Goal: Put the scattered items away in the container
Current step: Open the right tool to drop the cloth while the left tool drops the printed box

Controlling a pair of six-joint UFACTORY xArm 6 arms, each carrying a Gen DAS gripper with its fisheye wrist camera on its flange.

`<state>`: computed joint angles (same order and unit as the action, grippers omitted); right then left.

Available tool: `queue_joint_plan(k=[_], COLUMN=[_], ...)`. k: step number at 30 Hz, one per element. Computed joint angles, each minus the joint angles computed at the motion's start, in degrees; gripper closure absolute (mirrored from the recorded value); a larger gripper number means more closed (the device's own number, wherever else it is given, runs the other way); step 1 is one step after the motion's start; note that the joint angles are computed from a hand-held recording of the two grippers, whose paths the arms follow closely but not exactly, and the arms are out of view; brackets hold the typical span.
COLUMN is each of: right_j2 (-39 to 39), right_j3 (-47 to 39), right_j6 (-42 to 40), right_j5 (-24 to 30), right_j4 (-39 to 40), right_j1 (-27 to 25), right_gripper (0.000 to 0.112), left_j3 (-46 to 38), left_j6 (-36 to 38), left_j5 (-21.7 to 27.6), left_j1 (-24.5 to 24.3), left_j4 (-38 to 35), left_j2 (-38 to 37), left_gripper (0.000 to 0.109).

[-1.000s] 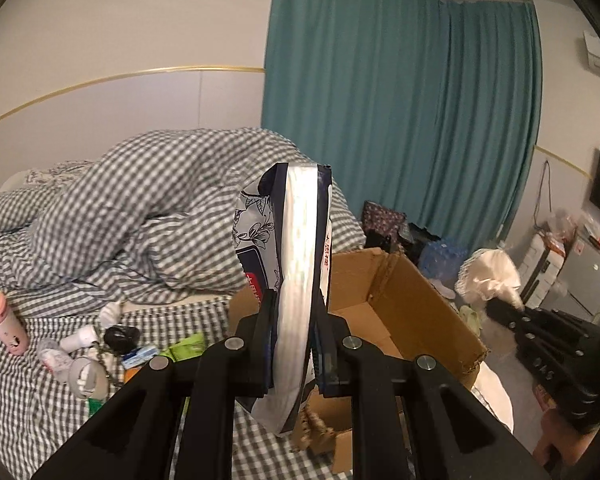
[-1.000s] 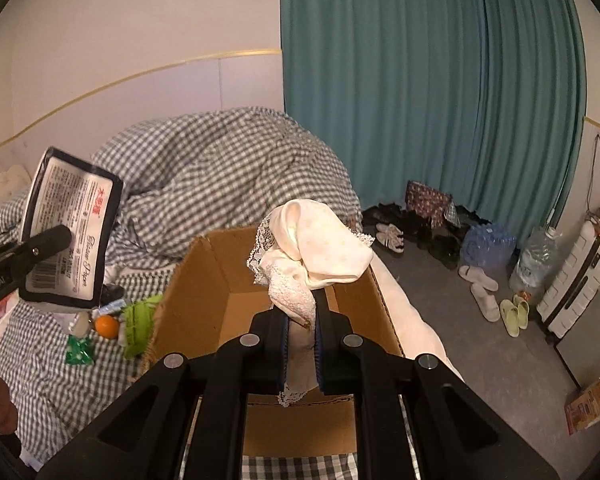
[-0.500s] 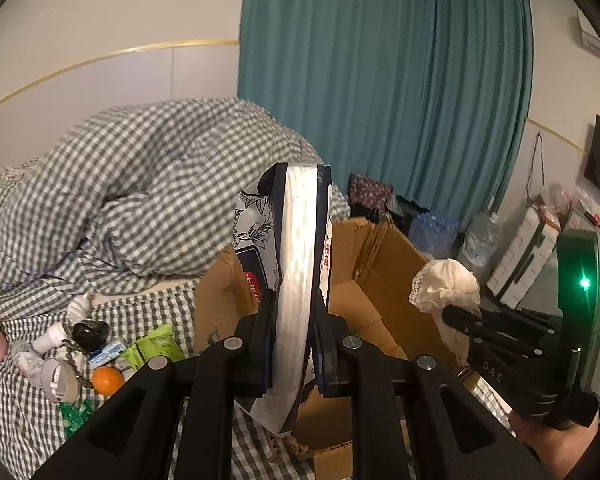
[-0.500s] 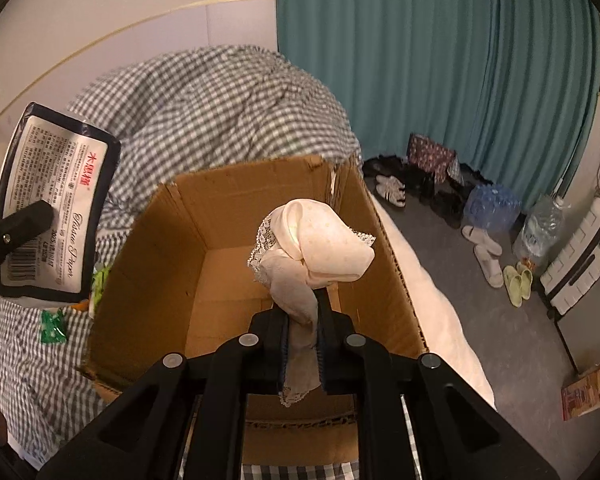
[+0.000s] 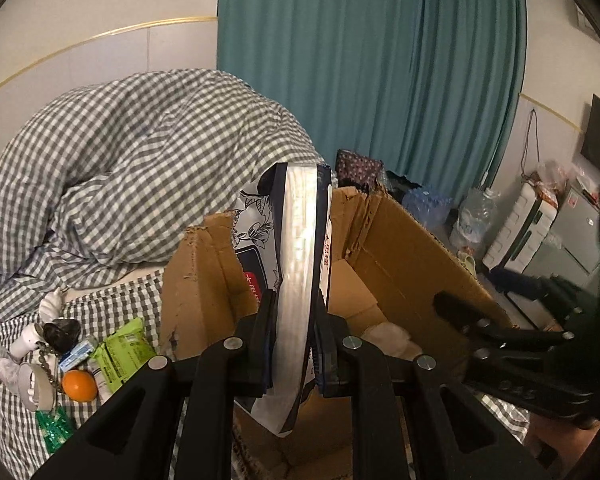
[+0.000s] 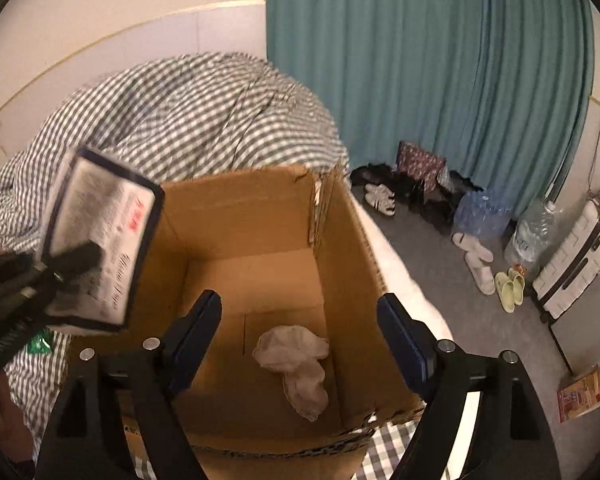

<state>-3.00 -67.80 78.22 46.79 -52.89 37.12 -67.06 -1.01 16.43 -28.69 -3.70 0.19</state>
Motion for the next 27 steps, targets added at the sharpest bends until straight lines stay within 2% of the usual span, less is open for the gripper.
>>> queue_joint_plan(k=[8, 10, 12, 13, 14, 17, 22, 27], right_j2=[-1.5, -1.7, -2.0, -2.2, -2.3, -2.9, -4.1, -4.3], right_j3=[1.5, 1.8, 2.2, 2.4, 2.4, 3.0, 2.9, 0.6], right_j6=[4.7, 4.7, 5.1, 5.2, 5.2, 6.2, 8.0, 9.3], right_j5=[-0.3, -0.5, -0.6, -0.5, -0.4, -0.9, 0.6, 5.8], right_j4=[-3.2, -3.0, -3.0, -3.0, -2.9, -3.5, -5.4, -7.0], right_j1=[-0.8, -1.0, -1.2, -1.2, -1.1, -1.0, 0.2, 3.3], right_gripper=[0.028, 0.028, 0.028, 0.028, 0.028, 0.028, 0.028, 0.026], left_j3=[-4.0, -4.6, -5.3, -5.2, -4.7, -2.8, -1.8, 0.5], left_j6=[2.8, 3.0, 2.6, 0.8, -1.5, -2.1, -3.9, -5.5], left_j5=[4.4, 5.5, 6.7, 6.5, 5.5, 2.0, 1.7, 1.5], left_j1=[-1.4, -1.8, -2.1, -2.2, -2.2, -2.3, -1.6, -0.7], left_j4=[-2.3, -2.1, -1.1, 1.0, 3.6, 4.7, 6.7, 8.5], left_j2=[4.3, 4.9, 5.5, 5.5, 5.2, 3.7, 2.0, -1.3], left_gripper=[0.093, 0.087, 0.06, 0.031, 0.017, 0.016, 0.016, 0.014])
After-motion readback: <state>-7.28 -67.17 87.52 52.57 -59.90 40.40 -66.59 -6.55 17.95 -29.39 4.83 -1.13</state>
